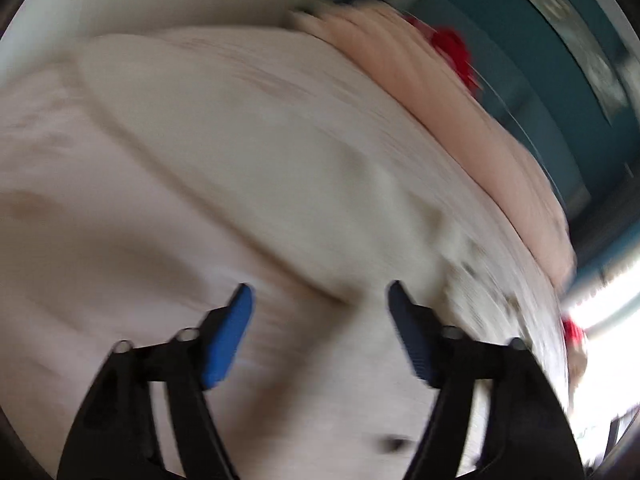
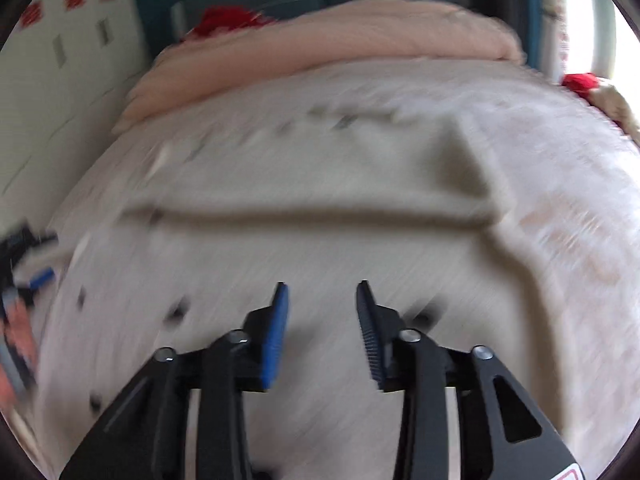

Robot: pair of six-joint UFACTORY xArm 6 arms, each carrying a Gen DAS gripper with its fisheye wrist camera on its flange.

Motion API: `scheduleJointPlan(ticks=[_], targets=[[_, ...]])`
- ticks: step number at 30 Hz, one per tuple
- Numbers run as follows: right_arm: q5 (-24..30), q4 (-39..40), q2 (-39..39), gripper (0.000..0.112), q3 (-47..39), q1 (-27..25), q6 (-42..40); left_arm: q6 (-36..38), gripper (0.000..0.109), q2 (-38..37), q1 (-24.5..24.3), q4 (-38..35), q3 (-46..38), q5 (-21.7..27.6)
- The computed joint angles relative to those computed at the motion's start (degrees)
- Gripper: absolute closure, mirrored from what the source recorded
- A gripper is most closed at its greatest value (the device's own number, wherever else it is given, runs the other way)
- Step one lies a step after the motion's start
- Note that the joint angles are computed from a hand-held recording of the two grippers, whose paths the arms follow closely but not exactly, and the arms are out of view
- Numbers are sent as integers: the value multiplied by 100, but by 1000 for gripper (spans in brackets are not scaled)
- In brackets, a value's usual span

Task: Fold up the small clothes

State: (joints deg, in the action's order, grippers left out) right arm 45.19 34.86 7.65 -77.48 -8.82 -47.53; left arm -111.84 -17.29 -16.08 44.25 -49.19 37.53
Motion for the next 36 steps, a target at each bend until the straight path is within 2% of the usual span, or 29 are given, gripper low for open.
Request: scheduleJointPlan(ticks=[1,2,3,5,6,9,11,13,15,19,22,25,27,30,32,34,36], targets=[[-60,-65,-108,73,230,45,-21,55,30,-380,172,-111,319,170],[-360,-175,-322,71,610,127,-94,229,29,-833,477,-333,684,349],[-672,-107,-538,61,898,215,-269,414,29,-1206,840,-494,995,371],[-651,57,-570,45,957,251,-600,825,29,-1607,1475,-746,1275,503],[-542,24,-467,43,879,246,-610,1030,29,-1721,1858,-823,1367,494],[-478,245,-382,41,822,195,-753,1235,30,-1621,2522,-841,1312,452],[-580,272,-421,40,899,219,-810,1518,47,-1227,2669,-861,1030,578],[-795,237,-526,39,1077,302,-841,1956,77,-838,2698,-986,696,823],[-884,262,-574,38,1174,339,-869,2200,98,-582,2708,-1143,441,646],[-765,378,-530,37,1113,311,-887,1960,100,-572,2321,-590,2,500],[-771,440,-533,36,1124,318,-916,2112,100,-134,1502,-15,-970,536],[-675,532,-502,36,1072,286,-937,2272,100,605,570,227,-2134,305],[-558,612,-467,34,1011,252,-956,2551,99,1346,-20,35,-3015,36],[-350,728,-406,33,898,180,-992,2968,94,2491,-824,-621,-4150,-84],[-187,777,-356,31,803,131,-997,3231,86,3118,-1203,-1063,-4635,-24],[41,831,-289,30,670,66,-977,3073,55,3362,-1564,-1230,-4677,293],[367,916,-198,29,479,-39,-946,2208,55,3200,-1861,-914,-4176,497]])
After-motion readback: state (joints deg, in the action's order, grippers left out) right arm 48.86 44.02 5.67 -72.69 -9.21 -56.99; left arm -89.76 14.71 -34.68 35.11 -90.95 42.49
